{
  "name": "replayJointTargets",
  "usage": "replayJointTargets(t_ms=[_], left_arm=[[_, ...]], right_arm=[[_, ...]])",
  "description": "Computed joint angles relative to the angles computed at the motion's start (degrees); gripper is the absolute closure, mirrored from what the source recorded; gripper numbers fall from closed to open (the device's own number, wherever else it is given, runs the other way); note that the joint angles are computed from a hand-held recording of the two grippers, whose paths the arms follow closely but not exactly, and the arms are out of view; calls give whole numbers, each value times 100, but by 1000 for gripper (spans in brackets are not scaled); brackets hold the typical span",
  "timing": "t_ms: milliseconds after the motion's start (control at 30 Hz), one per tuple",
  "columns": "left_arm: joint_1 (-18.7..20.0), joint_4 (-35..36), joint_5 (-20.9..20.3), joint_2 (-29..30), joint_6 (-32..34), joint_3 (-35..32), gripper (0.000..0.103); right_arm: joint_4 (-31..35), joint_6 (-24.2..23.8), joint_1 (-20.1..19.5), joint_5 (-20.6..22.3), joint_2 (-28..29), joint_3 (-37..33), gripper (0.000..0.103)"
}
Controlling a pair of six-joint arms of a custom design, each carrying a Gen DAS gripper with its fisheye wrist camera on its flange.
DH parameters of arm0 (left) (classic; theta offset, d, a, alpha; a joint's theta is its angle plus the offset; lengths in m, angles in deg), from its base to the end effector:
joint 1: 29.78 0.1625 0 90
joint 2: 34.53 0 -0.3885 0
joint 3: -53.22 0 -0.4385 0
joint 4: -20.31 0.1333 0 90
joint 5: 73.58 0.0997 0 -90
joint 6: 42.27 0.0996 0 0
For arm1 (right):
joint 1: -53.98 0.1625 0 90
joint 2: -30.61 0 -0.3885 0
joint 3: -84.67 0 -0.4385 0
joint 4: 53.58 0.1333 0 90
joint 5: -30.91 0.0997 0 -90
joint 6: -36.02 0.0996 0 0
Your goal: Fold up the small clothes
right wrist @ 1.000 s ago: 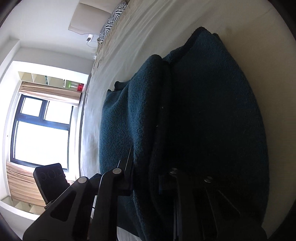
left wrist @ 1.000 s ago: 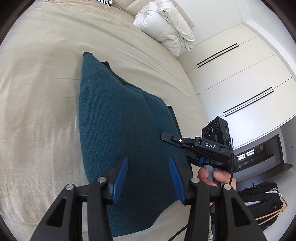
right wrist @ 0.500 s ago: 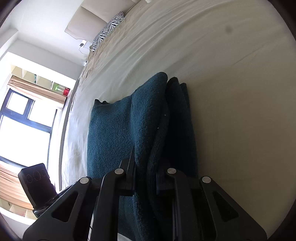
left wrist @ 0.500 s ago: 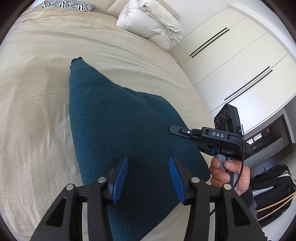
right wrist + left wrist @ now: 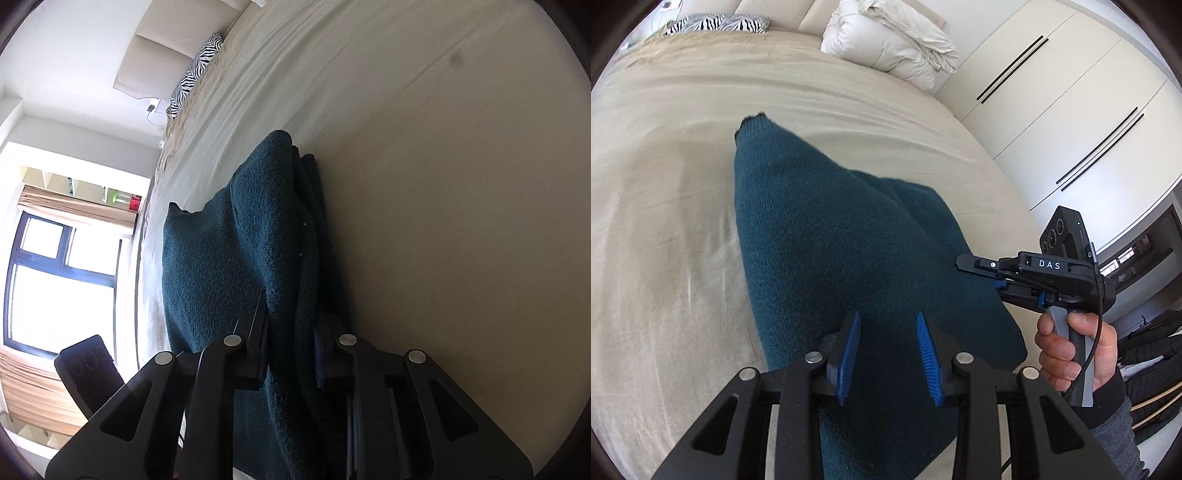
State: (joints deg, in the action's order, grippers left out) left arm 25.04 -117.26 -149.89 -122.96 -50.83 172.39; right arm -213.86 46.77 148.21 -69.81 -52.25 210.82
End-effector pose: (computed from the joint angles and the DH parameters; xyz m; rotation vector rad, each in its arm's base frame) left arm -0.1662 -0.5080 0.2630 0.6349 2.9136 -0.5426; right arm 0.1514 -0.4909 0.2054 -0.2326 -2.9224 0.7332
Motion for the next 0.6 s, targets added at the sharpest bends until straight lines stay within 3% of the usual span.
replayJointTargets(t_ms=[67,100,200,300,367,433,467,567,600], left_arm=[[-58,-130,187,16,157,-72,64],[-46,-142,241,117,221,-181,64],[80,-215,401,527,317,-569,64],[68,-409,963,881,552,-768,64],[130,-293,1169,1139,539,-900,64],[250,-330,1141,1297,557,-918,64],[234,-481,1240,1334,708,-855,64],[82,-662,1589,1423,970,-763,62],[72,-649,1603,1418,953,-770,62]], right_arm=[[-140,4,500,-764,75,-140,79],[-216,-71,629,-846,64,-168,79],[-99,-301,793,-385,91,-389,79],[62,-503,932,-284,548,-793,79],[151,-445,831,-198,800,-989,79],[231,-271,641,-440,1046,-1119,80],[160,-247,495,-338,1143,-1135,80],[-363,-380,53,487,951,-754,84],[-378,-382,55,476,863,-687,84]])
